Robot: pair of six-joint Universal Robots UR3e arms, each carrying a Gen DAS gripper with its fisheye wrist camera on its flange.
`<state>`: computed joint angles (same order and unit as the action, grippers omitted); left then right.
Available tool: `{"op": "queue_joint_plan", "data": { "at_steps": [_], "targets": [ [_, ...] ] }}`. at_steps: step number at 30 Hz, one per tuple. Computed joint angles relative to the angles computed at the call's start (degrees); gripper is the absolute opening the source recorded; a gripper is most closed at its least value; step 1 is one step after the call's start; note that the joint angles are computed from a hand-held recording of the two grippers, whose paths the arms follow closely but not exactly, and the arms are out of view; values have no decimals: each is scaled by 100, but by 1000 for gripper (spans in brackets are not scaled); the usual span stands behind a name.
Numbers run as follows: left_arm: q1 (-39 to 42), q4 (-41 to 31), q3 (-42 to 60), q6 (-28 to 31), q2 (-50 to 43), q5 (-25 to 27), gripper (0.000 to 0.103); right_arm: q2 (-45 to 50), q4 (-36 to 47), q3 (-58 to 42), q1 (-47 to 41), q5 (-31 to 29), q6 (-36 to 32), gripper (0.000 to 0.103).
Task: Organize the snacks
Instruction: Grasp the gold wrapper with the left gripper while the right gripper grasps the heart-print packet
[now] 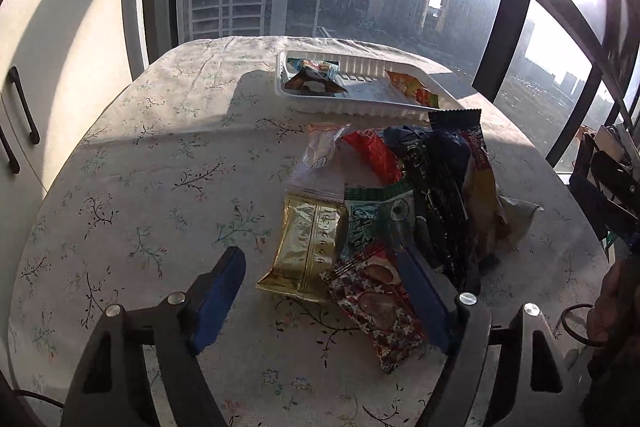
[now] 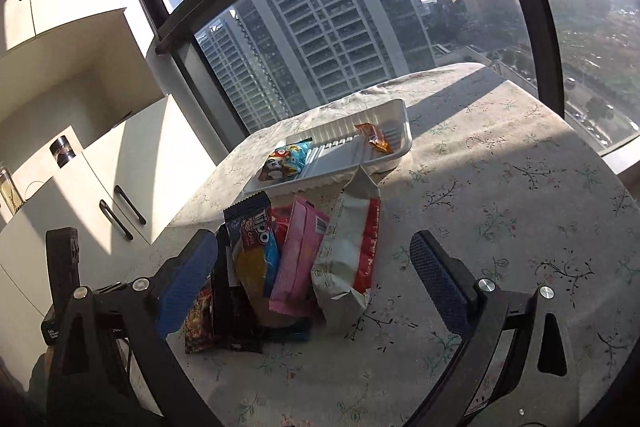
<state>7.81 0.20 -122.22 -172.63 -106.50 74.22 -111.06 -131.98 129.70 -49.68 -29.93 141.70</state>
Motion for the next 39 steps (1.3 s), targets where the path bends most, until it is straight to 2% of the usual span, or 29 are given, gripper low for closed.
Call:
{"op": "queue_joint_plan", "data": {
  "at_steps": [2,4,8,11,13,17,19,21,25,28,32,34,39],
  "targets": [
    [115,-23,13,33,30,-71,74,-279,662,-15,7,77,-449,98],
    [123,-299,322,230,-40,69,73,-585,1189,-15,119,41,-830,98],
    [80,-1280,1144,783,-330,211,64,-989,1832,81,580,-130,-1345,93],
    [32,-1864,1586,1206,-464,224,63,-1032,1355,239,1161,-451,-1074,89],
    [-3,-2266,1860,1479,-534,190,63,-924,659,347,1660,-761,-689,87],
    [-106,-2906,2365,1929,-747,237,63,-402,-164,251,2595,-1303,-87,80],
    [-158,-3086,2536,2021,-827,338,60,-130,-528,215,2899,-1499,166,80],
    [-204,-3223,2670,2161,-880,375,60,51,-712,202,3070,-1630,283,80],
    [-154,-3735,3020,2355,-1048,232,46,457,-1088,78,3399,-1898,556,80],
    [-123,-4012,3268,2422,-1160,218,42,698,-1273,-21,3600,-2057,663,80],
    [-99,-4219,3474,2524,-1269,232,40,947,-1402,-142,3765,-2166,739,80],
    [-84,-4240,3538,2525,-1304,229,34,1072,-1529,-167,3877,-2246,822,80],
    [31,-4201,3419,2585,-1243,67,33,1212,-1586,-292,4071,-2375,872,78]
  ]
}}
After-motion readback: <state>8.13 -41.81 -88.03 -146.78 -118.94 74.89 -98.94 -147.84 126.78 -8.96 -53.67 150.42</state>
